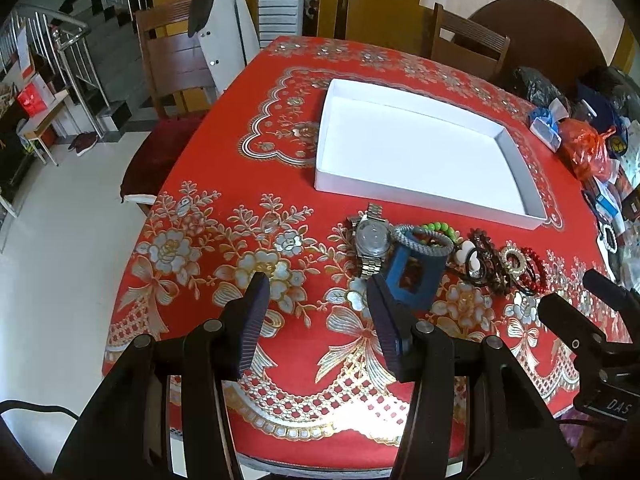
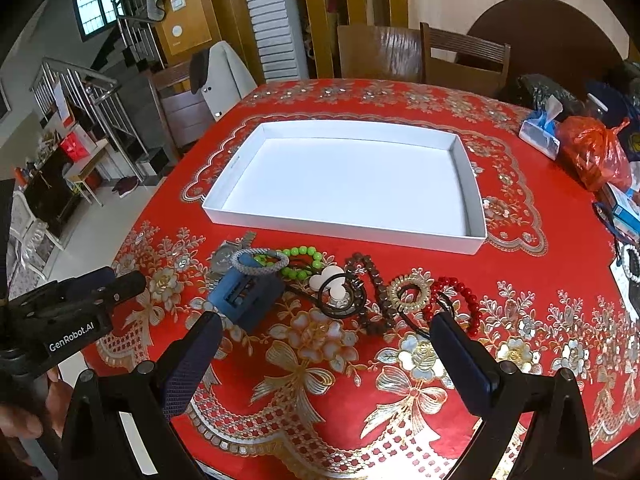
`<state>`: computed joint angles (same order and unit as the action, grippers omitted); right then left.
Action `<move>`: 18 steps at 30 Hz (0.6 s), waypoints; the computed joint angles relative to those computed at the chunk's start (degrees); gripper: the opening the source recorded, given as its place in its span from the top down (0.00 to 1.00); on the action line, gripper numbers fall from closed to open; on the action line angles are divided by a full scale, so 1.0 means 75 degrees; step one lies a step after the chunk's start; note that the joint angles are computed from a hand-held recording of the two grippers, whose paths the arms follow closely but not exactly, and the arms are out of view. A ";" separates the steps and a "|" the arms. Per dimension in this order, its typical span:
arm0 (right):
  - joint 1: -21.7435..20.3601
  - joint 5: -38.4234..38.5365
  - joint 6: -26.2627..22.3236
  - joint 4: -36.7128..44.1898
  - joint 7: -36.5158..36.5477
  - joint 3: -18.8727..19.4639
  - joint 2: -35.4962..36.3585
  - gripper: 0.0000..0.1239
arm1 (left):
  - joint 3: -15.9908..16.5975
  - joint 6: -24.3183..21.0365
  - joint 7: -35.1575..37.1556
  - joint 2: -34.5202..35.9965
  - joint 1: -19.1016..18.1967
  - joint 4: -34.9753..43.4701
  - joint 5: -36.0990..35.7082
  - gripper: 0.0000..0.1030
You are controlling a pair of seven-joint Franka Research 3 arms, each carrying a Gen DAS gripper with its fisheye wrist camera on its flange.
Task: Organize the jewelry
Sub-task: 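Move both tools over the jewelry row beside the white tray, then grasp the silver wristwatch with the left tool while the right tool grasps the silver bangle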
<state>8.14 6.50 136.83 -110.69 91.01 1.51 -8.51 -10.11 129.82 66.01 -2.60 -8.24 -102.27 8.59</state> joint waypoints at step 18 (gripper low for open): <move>0.0109 0.0823 -0.0314 0.0931 -0.0593 -0.0108 0.0835 0.27 | 0.0068 -0.0359 -0.0101 0.0274 0.0120 0.0216 -0.0256 0.51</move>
<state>8.96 12.68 134.48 -103.71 86.56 0.70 -2.25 -9.60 127.13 65.25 -0.54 -7.34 -100.65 6.67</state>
